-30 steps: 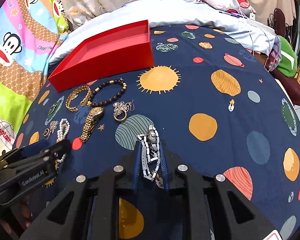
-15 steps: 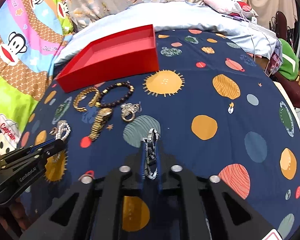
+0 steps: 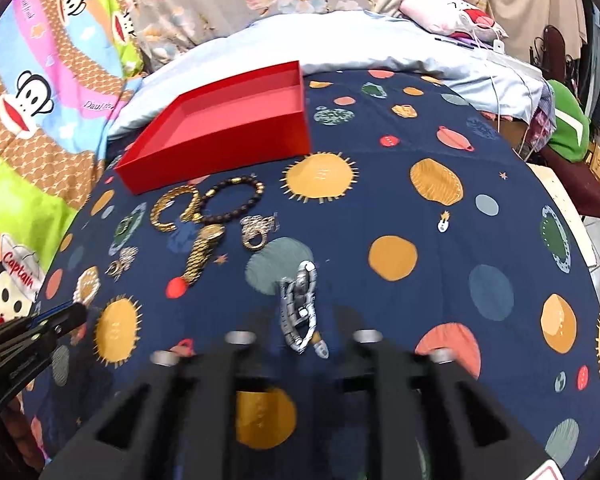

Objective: Organize jewelry
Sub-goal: 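Carry both items into the red tray and open both tools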

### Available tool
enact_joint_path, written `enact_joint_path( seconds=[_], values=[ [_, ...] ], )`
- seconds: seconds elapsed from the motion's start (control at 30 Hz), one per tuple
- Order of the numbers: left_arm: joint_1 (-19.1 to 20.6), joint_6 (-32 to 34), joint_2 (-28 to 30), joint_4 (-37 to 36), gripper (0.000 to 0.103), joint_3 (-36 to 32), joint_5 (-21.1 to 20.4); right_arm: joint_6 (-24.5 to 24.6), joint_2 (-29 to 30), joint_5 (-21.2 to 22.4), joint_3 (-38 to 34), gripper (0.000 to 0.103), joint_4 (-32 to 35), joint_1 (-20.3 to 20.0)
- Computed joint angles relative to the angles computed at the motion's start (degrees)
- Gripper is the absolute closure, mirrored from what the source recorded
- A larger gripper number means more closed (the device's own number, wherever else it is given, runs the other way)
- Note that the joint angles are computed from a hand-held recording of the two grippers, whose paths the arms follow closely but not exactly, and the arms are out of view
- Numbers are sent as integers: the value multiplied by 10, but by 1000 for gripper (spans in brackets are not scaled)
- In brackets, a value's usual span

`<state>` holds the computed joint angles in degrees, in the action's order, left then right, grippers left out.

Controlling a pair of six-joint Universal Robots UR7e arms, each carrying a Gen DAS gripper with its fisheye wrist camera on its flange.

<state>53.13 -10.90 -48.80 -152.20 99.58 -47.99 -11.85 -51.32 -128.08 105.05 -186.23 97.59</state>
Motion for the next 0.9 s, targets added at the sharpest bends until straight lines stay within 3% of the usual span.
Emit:
enact_joint_path(
  seconds=[0.07,0.2,0.3,0.37,0.4,0.67,0.9],
  values=[
    [2,-3,2,2,89,-1,-3,-7,8,-10,-11,62,3,-1],
    [5,-10,6,9,89,-6,-9,-14,24,-12,-30,62,31,-6],
    [5,-10,7,8,89,-8,-8,-15,32,-15,-34,69,33,-9],
    [6,-11,8,9,89,-9,-8,-29,40,-29,-38,85,22,-6],
    [6,-10,8,8,89,-9,-8,-28,39,-26,-37,87,21,-7],
    [3,-6,7,2,89,-10,-15,1,15,8,-21,88,33,-8],
    [2,23,14,-11,89,-42,-18,-16,0,29,-34,88,31,11]
  ],
)
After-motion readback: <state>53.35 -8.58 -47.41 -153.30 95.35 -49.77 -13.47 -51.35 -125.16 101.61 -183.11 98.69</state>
